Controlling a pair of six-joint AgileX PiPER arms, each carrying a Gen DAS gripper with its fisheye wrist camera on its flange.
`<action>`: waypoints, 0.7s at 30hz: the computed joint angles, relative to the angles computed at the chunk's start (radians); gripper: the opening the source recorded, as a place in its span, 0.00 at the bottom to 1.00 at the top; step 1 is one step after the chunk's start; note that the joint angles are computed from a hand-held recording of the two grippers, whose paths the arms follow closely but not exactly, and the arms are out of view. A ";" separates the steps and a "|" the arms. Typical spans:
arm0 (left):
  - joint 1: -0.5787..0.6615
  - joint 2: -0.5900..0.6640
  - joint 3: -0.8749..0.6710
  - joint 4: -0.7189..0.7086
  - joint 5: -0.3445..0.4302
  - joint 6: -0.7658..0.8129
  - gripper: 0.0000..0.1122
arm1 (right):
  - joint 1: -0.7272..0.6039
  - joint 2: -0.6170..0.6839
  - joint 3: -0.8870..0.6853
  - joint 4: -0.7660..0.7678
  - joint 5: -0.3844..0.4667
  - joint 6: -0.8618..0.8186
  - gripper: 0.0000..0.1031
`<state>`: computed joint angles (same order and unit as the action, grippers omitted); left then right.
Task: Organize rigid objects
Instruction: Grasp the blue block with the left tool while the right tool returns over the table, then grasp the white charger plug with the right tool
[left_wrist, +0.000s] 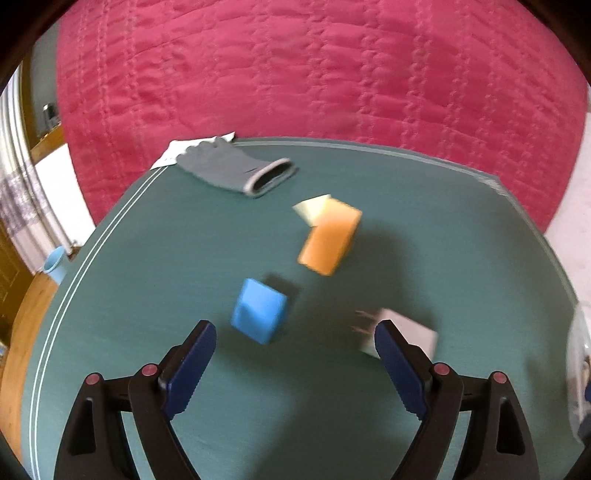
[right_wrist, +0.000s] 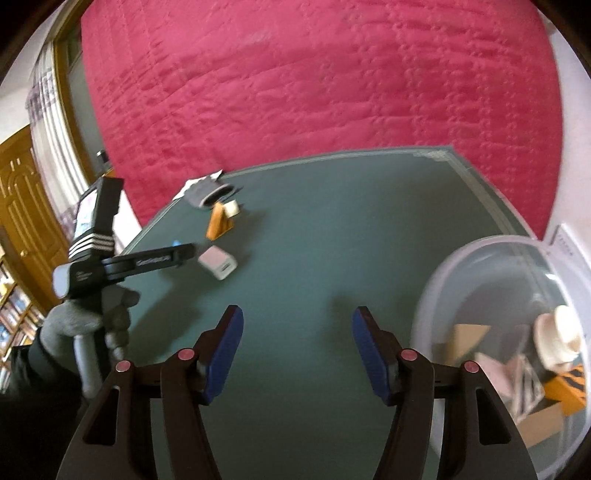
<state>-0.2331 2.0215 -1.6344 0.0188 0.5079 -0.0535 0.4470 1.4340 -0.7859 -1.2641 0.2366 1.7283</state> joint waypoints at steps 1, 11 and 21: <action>0.007 0.007 -0.009 -0.007 0.005 0.006 0.80 | 0.002 0.015 -0.012 0.027 -0.012 -0.027 0.61; 0.038 0.067 -0.081 -0.060 0.048 0.064 0.68 | 0.019 0.125 -0.108 0.280 -0.038 -0.288 0.61; 0.070 0.104 -0.136 -0.133 0.066 0.125 0.35 | 0.034 0.236 -0.221 0.543 -0.027 -0.567 0.61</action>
<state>-0.1626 2.1260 -1.7704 -0.1147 0.5738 0.0712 0.4808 1.6698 -1.0066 -0.7206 0.2096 1.1610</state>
